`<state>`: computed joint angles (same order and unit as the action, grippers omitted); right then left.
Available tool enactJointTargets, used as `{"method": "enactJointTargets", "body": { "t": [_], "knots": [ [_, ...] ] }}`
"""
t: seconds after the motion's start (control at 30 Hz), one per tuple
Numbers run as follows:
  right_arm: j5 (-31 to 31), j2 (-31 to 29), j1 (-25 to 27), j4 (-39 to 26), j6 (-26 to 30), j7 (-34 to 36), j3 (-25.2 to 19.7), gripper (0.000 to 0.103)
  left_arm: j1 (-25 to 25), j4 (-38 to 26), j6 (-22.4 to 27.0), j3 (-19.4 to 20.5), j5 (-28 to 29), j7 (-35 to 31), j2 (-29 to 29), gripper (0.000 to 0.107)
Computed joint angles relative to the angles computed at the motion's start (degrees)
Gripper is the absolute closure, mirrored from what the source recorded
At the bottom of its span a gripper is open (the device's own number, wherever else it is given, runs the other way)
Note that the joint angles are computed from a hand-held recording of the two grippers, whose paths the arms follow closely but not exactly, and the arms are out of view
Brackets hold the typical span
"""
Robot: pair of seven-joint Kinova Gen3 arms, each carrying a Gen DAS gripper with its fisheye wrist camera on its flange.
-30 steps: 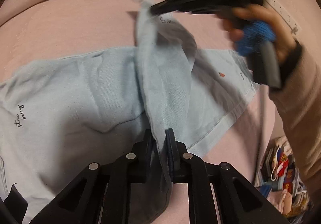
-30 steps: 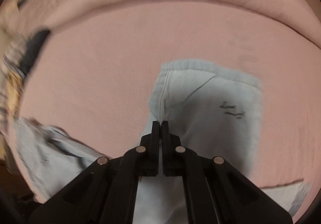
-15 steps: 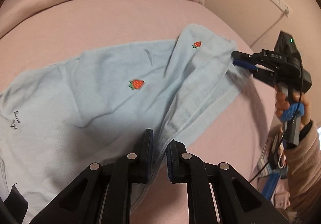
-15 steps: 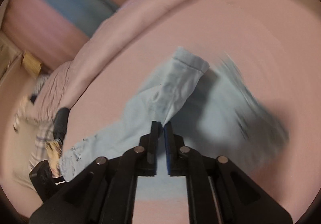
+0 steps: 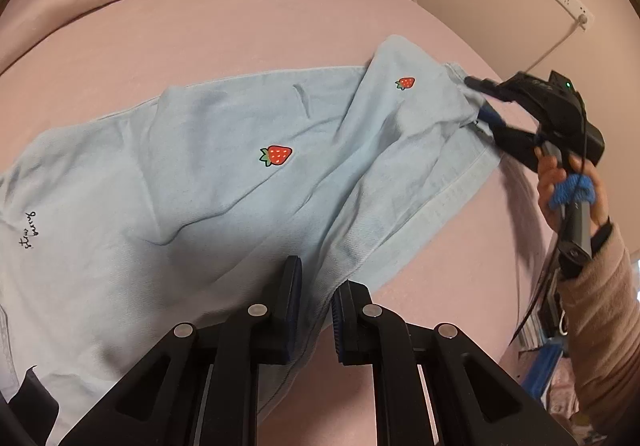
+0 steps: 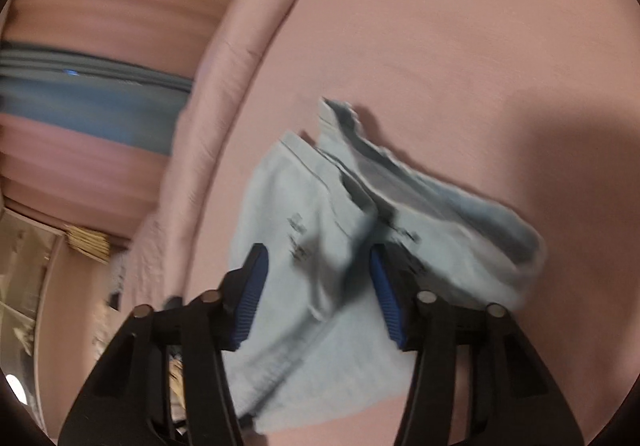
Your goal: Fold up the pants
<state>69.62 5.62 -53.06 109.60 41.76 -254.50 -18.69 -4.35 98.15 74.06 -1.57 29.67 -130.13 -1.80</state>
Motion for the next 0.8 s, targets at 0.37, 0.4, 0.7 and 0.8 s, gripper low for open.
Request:
{"method": "enactJointTargets", "body": {
  "t": [0.37, 0.4, 0.7, 0.8],
  "knots": [
    [-7.4, -1.2, -8.8, -5.7, 21.2, 15.2, -0.5, 0.099, 6.2, 1.2, -5.3, 4.2, -7.2, 1.8, -3.1, 0.096],
    [-9.7, -0.9, -7.4, -5.8, 21.4, 17.0, -2.0, 0.099, 6.7, 1.0, -5.2, 4.4, -8.1, 2.8, -2.3, 0.096],
    [-8.1, 3.6, -7.3, -12.9, 29.5, 33.7, -5.7, 0.098, 6.6, 0.2, -4.2, 3.1, -7.2, 4.8, 0.1, 0.096],
    [-12.7, 4.8, 0.6, -15.3, 26.2, 40.7, -11.3, 0.098, 6.4, 0.1, -4.2, 3.3, -6.6, 6.2, 0.3, 0.096]
  ]
}}
